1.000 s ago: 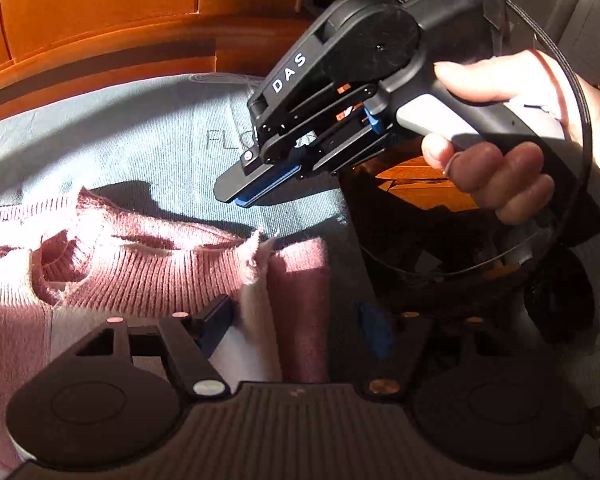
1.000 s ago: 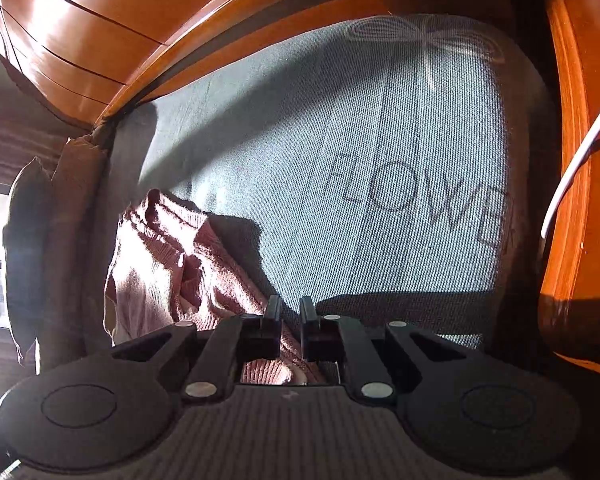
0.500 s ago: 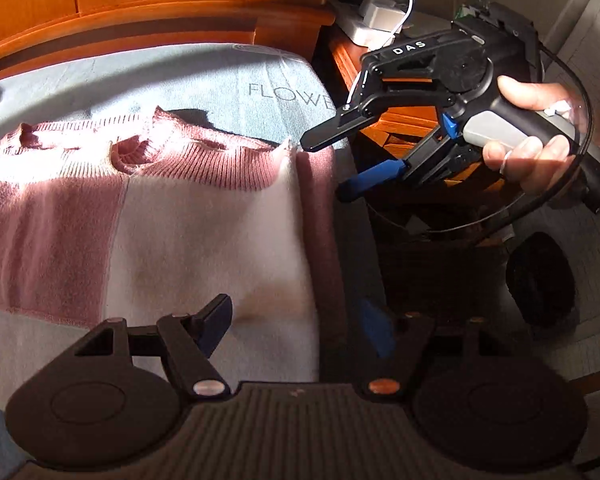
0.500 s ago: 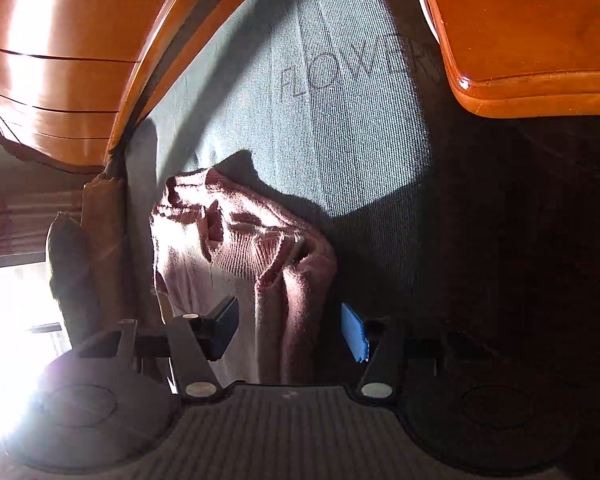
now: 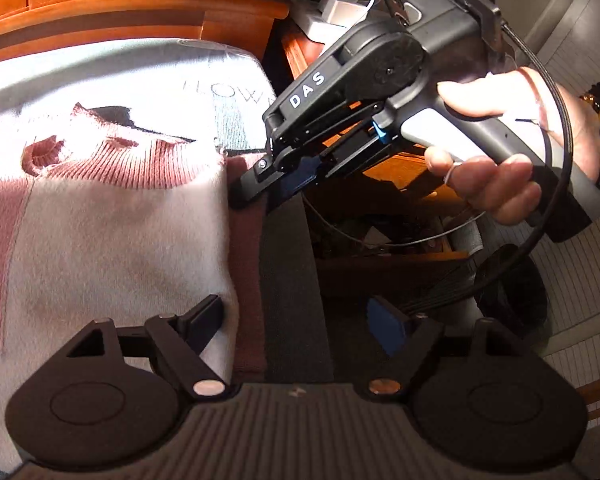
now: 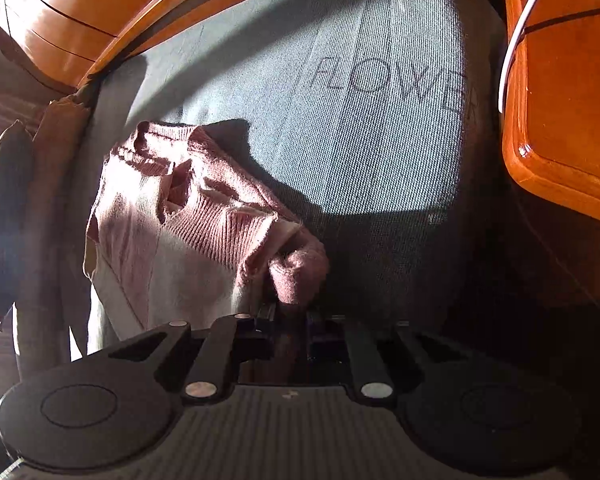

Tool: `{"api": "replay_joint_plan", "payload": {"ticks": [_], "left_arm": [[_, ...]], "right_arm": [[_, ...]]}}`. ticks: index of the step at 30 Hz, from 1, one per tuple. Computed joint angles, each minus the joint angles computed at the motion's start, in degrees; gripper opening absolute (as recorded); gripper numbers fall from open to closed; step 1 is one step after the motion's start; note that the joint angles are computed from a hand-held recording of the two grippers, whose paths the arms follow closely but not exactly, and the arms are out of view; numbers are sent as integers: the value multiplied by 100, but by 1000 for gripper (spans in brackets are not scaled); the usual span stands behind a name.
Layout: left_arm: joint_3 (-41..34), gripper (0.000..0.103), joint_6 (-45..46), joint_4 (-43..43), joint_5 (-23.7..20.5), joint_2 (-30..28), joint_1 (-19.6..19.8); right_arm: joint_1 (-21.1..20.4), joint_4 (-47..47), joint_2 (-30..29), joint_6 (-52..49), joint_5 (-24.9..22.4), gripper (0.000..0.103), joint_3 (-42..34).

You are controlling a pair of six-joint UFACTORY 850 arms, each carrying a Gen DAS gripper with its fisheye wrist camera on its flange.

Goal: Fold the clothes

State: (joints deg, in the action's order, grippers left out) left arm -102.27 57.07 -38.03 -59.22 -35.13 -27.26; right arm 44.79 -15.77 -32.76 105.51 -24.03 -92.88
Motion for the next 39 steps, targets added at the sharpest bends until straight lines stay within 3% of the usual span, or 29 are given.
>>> {"api": "replay_joint_plan", "payload": {"ticks": [1, 6, 10, 14, 17, 18, 19, 22, 27, 29, 39], "left_arm": [[-4, 79, 53, -41, -45, 20, 24], [-32, 80, 93, -193, -189, 115, 236], [-93, 80, 204, -226, -305, 30, 200], [66, 80, 437, -180, -94, 24, 34], [85, 82, 414, -163, 46, -36, -14], [56, 84, 357, -193, 14, -60, -6], [2, 84, 284, -209, -56, -92, 4], [-104, 84, 219, -258, -255, -97, 60], [-199, 85, 142, -349, -381, -124, 139], [-240, 85, 0, -181, -415, -194, 91], [88, 88, -77, -154, -132, 184, 217]], "right_arm": [[27, -97, 49, 151, -82, 32, 48], [280, -1682, 264, 1539, -524, 32, 110], [357, -2412, 238, 1272, -589, 31, -93], [253, -1848, -39, -47, -95, 31, -400], [196, -915, -418, -1383, -522, 31, -822], [178, -752, -489, -1556, -650, 25, -876], [168, -788, -468, -1489, -613, 20, -810], [157, -625, -398, -1489, -686, 21, -807], [229, -1411, -234, -609, -864, 23, -748], [185, -1090, -309, -829, -1040, 23, -795], [283, -1059, -344, -928, -1256, 23, -943]]}}
